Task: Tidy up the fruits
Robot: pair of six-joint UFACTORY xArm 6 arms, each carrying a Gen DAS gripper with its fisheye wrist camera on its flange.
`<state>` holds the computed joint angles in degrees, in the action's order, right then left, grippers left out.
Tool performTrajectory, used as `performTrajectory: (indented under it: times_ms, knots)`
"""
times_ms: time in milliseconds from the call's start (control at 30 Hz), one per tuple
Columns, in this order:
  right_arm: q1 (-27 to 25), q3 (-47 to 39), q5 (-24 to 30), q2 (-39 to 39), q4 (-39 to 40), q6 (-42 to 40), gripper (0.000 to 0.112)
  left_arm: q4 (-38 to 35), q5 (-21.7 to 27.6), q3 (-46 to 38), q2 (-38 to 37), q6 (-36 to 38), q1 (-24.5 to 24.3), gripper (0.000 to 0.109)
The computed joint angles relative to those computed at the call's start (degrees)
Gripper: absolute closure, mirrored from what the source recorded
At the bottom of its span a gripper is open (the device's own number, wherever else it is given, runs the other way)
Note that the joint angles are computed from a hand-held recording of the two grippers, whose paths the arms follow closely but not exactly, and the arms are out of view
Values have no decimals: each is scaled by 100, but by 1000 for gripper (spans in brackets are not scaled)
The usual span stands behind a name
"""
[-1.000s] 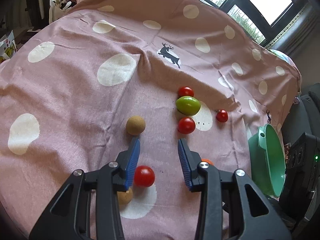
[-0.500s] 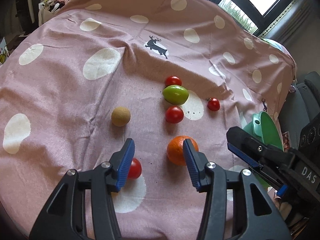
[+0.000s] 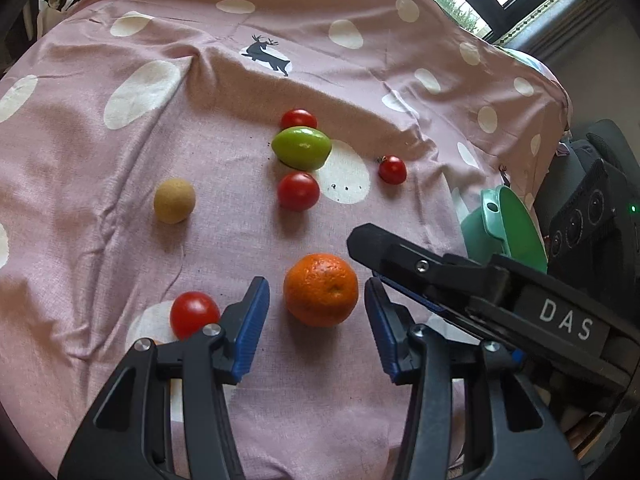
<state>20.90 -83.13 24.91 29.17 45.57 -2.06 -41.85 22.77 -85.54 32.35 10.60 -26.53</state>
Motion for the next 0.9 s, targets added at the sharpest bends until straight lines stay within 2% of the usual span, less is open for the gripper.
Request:
performTrajectory:
  times_ms: [100, 200, 300, 467, 733, 900]
  knots:
    - [-30, -147, 134, 148, -80, 68, 70, 194, 166, -162, 148, -220, -7, 67]
    - [-82, -293, 297, 319, -295, 316, 70, 350, 140, -177, 183, -327, -26, 69]
    - [-127, -357, 403, 386, 199, -41, 70, 177, 119, -181, 201, -164, -20, 69]
    - [-115, -345, 428, 384, 694, -443, 74, 438, -192, 20, 53, -247, -90, 70]
    - [123, 473, -584, -533, 1509, -1604, 74, -781, -1246, 602, -622, 1293, -520, 71]
    - [195, 995, -1139, -1165, 1811, -2141, 74, -1924, -1494, 529, -792, 2547, -814, 71]
